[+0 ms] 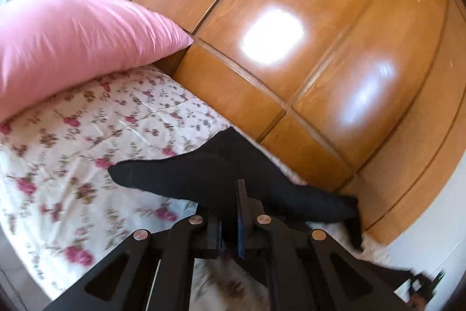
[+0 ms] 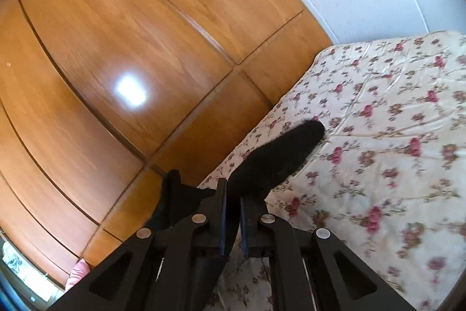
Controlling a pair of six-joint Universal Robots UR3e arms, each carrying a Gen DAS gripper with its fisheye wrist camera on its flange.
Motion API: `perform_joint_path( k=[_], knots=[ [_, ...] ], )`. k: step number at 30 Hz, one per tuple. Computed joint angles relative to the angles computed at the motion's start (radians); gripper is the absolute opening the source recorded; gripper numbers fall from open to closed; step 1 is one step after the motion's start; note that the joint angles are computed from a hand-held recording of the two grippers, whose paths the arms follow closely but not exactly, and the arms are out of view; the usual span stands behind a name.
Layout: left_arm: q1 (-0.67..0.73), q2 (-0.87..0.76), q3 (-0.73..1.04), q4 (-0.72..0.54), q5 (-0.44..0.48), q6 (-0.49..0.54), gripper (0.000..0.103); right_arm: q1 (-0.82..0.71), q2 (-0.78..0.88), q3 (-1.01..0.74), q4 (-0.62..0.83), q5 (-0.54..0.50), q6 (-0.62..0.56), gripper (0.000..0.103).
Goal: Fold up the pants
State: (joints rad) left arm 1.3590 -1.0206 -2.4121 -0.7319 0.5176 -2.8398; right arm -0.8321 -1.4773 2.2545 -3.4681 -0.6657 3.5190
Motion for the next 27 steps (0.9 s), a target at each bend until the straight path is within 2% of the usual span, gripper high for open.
perform_joint_path(
  k=[1,2,3,4,5,6,7,8,9,10,11,12,13,14,15,16,17,18,19,20,21,24,25,27],
  knots=[
    [-0.002,0.019,-0.009,-0.037,0.028,0.053,0.007,-0.027,-0.039,0.03,0.079,0.015,-0.063,0.007],
    [-0.027,0.005,-0.021,-0.01,0.084,0.068,0.007,-0.039,-0.055,0.048,0.135,0.017,-0.114,0.007],
    [-0.064,-0.037,-0.027,0.047,0.147,0.047,0.008,-0.046,-0.064,0.071,0.194,0.005,-0.177,0.008],
    [-0.089,-0.092,-0.025,0.091,0.173,0.025,0.008,-0.045,-0.068,0.083,0.224,-0.011,-0.205,0.008],
    [-0.104,-0.15,-0.024,0.121,0.187,0.011,0.014,-0.049,-0.063,0.106,0.264,-0.033,-0.241,0.008],
    [-0.117,-0.19,-0.022,0.149,0.205,-0.005,0.031,-0.058,-0.053,0.12,0.284,-0.036,-0.261,0.008],
    [-0.129,-0.229,-0.022,0.19,0.223,-0.029,0.039,-0.065,-0.044,0.137,0.302,-0.041,-0.279,0.012],
    [-0.118,-0.239,-0.033,0.194,0.208,-0.021,0.05,-0.06,-0.032,0.139,0.332,-0.064,-0.301,0.013],
    [-0.109,-0.259,-0.034,0.189,0.185,-0.007,0.056,-0.059,-0.019,0.136,0.361,-0.066,-0.331,0.016],
    [-0.1,-0.284,-0.026,0.173,0.162,0.003,0.06,-0.057,-0.016,0.127,0.404,-0.062,-0.352,0.033],
    [-0.099,-0.321,-0.01,0.171,0.148,-0.001,0.067,-0.066,-0.007,0.126,0.439,-0.011,-0.377,0.051],
    [-0.092,-0.335,-0.009,0.177,0.139,-0.007,0.068,-0.077,-0.006,0.137,0.418,0.028,-0.38,0.059],
    [-0.09,-0.369,-0.012,0.242,0.129,-0.044,0.068,-0.065,0.001,0.14,0.379,0.031,-0.363,0.074],
    [-0.095,-0.389,-0.007,0.288,0.133,-0.074,0.07,-0.04,0.006,0.13,0.353,0.02,-0.352,0.085],
    [-0.112,-0.424,0.006,0.348,0.15,-0.112,0.071,0.004,0.015,0.106,0.335,-0.03,-0.345,0.086],
    [-0.139,-0.47,0.035,0.387,0.175,-0.144,0.071,0.03,0.025,0.099,0.315,-0.075,-0.351,0.085],
    [-0.164,-0.511,0.062,0.425,0.195,-0.177,0.07,0.087,0.05,0.072,0.276,-0.164,-0.336,0.075],
    [-0.19,-0.536,0.087,0.446,0.23,-0.209,0.066,0.113,0.073,0.057,0.249,-0.203,-0.319,0.065],
    [-0.209,-0.552,0.112,0.446,0.263,-0.224,0.039,0.139,0.096,0.033,0.244,-0.241,-0.295,0.037],
    [-0.229,-0.551,0.142,0.414,0.298,-0.226,0.021,0.145,0.107,0.003,0.294,-0.237,-0.29,0.015],
    [-0.229,-0.535,0.146,0.401,0.306,-0.225,0.02,0.142,0.11,-0.008,0.326,-0.222,-0.292,0.011],
    [-0.16,-0.404,0.109,0.354,0.241,-0.198,0.018,0.142,0.012,0.016,0.359,-0.239,-0.31,0.01],
    [-0.115,-0.335,0.101,0.29,0.189,-0.167,0.018,0.141,-0.016,0.035,0.349,-0.232,-0.319,0.009],
    [-0.045,-0.227,0.097,0.149,0.12,-0.088,0.018,0.11,-0.122,0.061,0.421,-0.19,-0.36,0.009]
  ],
)
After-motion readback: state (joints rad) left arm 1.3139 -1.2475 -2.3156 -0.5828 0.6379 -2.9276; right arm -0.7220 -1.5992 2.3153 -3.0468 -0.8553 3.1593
